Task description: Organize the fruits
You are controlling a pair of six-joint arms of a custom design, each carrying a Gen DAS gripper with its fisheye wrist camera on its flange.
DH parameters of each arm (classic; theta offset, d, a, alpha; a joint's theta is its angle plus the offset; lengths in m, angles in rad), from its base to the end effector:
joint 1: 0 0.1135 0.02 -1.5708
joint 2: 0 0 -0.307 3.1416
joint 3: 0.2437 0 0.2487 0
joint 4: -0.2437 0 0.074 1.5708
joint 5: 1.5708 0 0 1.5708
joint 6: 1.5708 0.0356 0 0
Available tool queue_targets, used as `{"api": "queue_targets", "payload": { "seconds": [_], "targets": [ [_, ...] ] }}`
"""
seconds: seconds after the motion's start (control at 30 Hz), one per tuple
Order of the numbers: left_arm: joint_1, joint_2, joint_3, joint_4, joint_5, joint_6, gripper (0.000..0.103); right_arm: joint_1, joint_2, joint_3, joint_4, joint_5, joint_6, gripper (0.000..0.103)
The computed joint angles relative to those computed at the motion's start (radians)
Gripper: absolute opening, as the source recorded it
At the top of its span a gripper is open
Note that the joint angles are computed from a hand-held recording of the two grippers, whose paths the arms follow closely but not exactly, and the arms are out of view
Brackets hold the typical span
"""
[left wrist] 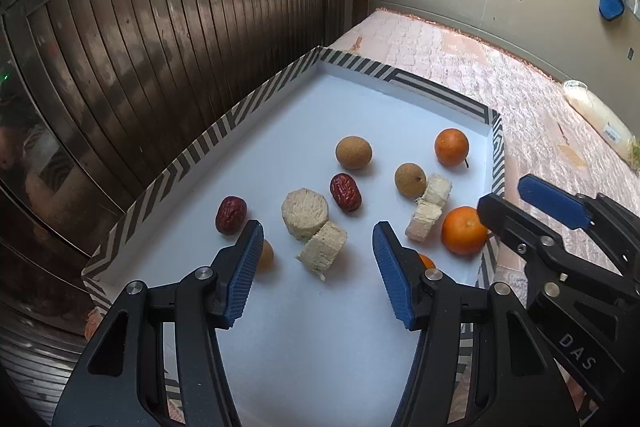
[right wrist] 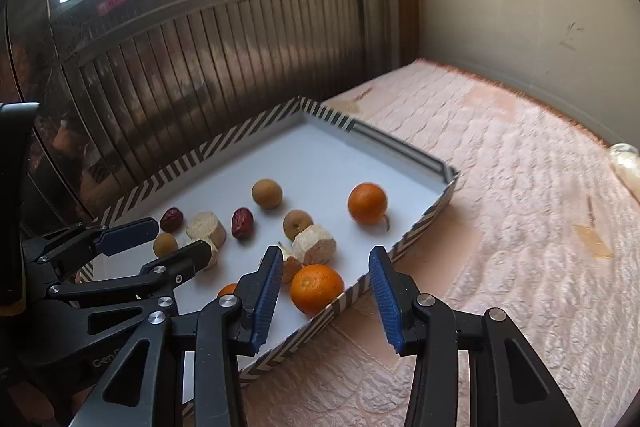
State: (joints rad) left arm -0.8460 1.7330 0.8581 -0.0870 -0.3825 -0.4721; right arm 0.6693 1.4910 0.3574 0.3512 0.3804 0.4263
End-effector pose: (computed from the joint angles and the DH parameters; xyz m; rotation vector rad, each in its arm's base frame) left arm 0.2298 -0.2394 0.1819 0.3068 2.4186 -0.0958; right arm 0.1870 0.1311 0.1508 -0.0951 2.2853 0.1192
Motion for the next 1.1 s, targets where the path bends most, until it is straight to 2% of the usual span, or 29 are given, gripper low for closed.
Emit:
{"api": "queue_targets", "payload": {
  "seconds": [0.2,0.87,1.1],
  "targets": [
    [-0.016,-0.027,-0.008,0.011,-0.016,-0.011,0.057,0.056,-0.074,-0.023,-0.038,0.093,0.024,0.049],
    [-0.091,-0.080,-0.004,-0.028,-0.072,-0.043,0.057,0.120,-0.223,-0.069,-0.128,0.155,0.071,0.049],
    [-0.104,-0.086,0.002,-0.042,-0.089,-0.055,0.057,0.113,-0.239,-0.074,-0.140,0.144,0.076,0.049]
  ]
}}
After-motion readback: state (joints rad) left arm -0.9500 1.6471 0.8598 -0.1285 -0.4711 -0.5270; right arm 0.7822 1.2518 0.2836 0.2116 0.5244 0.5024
